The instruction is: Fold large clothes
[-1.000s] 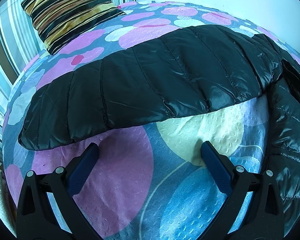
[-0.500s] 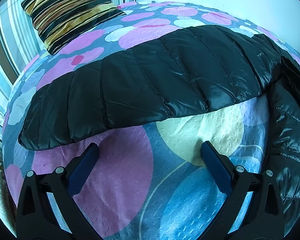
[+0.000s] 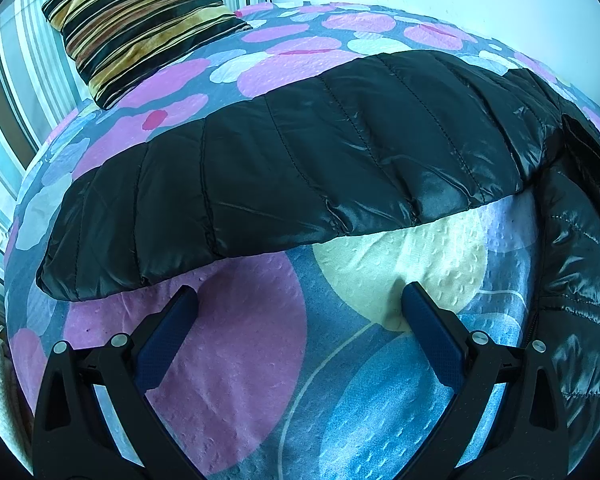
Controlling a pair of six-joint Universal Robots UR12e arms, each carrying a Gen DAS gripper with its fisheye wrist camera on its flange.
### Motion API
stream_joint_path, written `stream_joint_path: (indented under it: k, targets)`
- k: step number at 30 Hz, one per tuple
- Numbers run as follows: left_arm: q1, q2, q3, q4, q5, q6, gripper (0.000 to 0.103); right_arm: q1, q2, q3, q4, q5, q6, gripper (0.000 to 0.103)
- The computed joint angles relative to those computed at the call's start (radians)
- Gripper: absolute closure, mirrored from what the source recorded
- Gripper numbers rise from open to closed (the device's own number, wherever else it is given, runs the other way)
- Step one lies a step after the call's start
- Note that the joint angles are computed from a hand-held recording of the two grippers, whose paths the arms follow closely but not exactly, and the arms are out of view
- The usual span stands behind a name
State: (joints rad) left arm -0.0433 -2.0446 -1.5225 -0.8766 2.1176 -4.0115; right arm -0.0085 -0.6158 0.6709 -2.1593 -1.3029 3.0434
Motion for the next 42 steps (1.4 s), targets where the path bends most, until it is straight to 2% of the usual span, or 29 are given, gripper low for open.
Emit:
stream_joint_path:
  k: [3, 6, 10, 13, 15, 17, 20, 26, 29, 33, 35, 39, 42]
  targets:
    - [0.001, 0.000, -0.002, 0.005, -0.002, 0.000, 0.002, 0.009, -0.011, 0.025, -0.041, -0.035, -0.015, 0.093]
    - [0.001, 0.000, -0.003, 0.006, -0.003, -0.001, 0.002, 0.005, -0.013, 0.030, -0.047, -0.018, -0.004, 0.093]
    - [0.002, 0.000, -0.003, 0.007, -0.008, -0.002, 0.002, 0.013, -0.026, 0.046, -0.075, -0.051, -0.023, 0.091]
    - [0.002, 0.000, -0.003, 0.007, -0.008, -0.001, 0.002, 0.015, -0.051, 0.080, -0.113, -0.061, -0.031, 0.078]
    - [0.002, 0.000, -0.003, 0.006, -0.008, -0.001, 0.002, 0.017, -0.081, 0.126, -0.158, -0.060, -0.032, 0.063]
    - [0.002, 0.000, -0.003, 0.007, -0.008, -0.001, 0.002, 0.021, -0.117, 0.184, -0.219, -0.074, -0.049, 0.058]
    - [0.002, 0.000, -0.003, 0.006, -0.007, -0.001, 0.002, 0.025, -0.154, 0.244, -0.276, -0.088, -0.059, 0.057]
    - [0.002, 0.000, -0.002, 0.006, -0.007, -0.002, 0.002, 0.039, -0.161, 0.250, -0.258, -0.096, -0.079, 0.057]
    - [0.002, 0.000, -0.004, 0.007, -0.008, -0.001, 0.002, 0.056, -0.163, 0.266, -0.291, -0.121, -0.120, 0.057]
    - [0.002, 0.000, -0.003, 0.005, -0.008, -0.002, 0.002, 0.067, -0.133, 0.232, -0.262, -0.112, -0.119, 0.057]
    - [0.002, 0.000, -0.003, 0.006, -0.007, -0.001, 0.002, 0.075, -0.118, 0.214, -0.263, -0.138, -0.136, 0.057]
    - [0.002, -0.001, -0.002, 0.007, -0.009, -0.002, 0.002, 0.080, -0.081, 0.162, -0.200, -0.155, -0.156, 0.055]
    - [0.002, -0.001, -0.002, 0.006, -0.008, -0.002, 0.002, 0.078, -0.081, 0.174, -0.216, -0.151, -0.149, 0.054]
